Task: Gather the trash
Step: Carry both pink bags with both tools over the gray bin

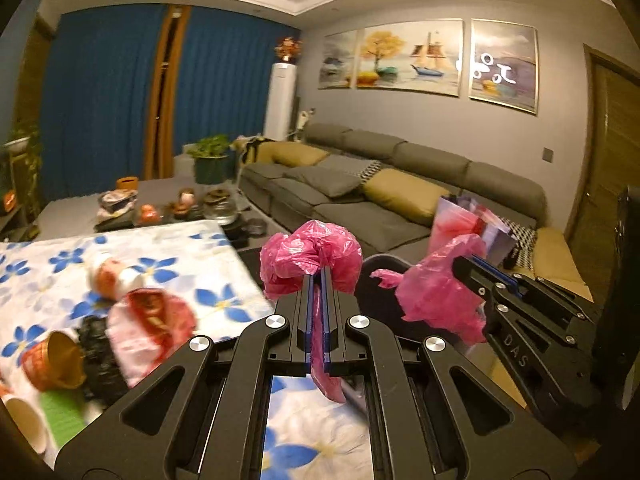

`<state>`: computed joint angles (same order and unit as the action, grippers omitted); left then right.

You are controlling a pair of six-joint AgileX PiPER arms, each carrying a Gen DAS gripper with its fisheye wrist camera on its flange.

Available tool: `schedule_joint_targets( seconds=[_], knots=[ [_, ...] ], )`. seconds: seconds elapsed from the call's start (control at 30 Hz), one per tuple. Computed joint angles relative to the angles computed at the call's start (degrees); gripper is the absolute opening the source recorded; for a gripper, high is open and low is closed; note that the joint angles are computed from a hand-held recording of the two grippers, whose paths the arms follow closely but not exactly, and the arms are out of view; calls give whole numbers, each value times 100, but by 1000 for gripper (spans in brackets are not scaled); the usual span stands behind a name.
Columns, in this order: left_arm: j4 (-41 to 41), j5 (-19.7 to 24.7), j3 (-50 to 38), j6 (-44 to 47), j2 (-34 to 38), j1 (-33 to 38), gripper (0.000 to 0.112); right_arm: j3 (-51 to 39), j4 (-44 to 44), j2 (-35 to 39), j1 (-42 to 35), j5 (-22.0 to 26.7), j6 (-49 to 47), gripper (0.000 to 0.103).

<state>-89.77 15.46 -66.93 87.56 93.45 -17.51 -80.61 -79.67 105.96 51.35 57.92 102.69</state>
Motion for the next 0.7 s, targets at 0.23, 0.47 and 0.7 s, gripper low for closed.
schedule_joint_targets(
  seconds=[0.23, 0.47, 0.7],
  knots=[
    [251, -178, -434, -236, 533, -383, 3, 290, -13, -50, -265, -187, 188, 6],
    [760, -252, -794, -773, 892, -522, 3, 414, -36, -86, -440, -369, 268, 6],
    [1181, -210, -1072, -1192, 1179, -536, 3, 428, -10, -88, -536, -462, 280, 6]
  ],
)
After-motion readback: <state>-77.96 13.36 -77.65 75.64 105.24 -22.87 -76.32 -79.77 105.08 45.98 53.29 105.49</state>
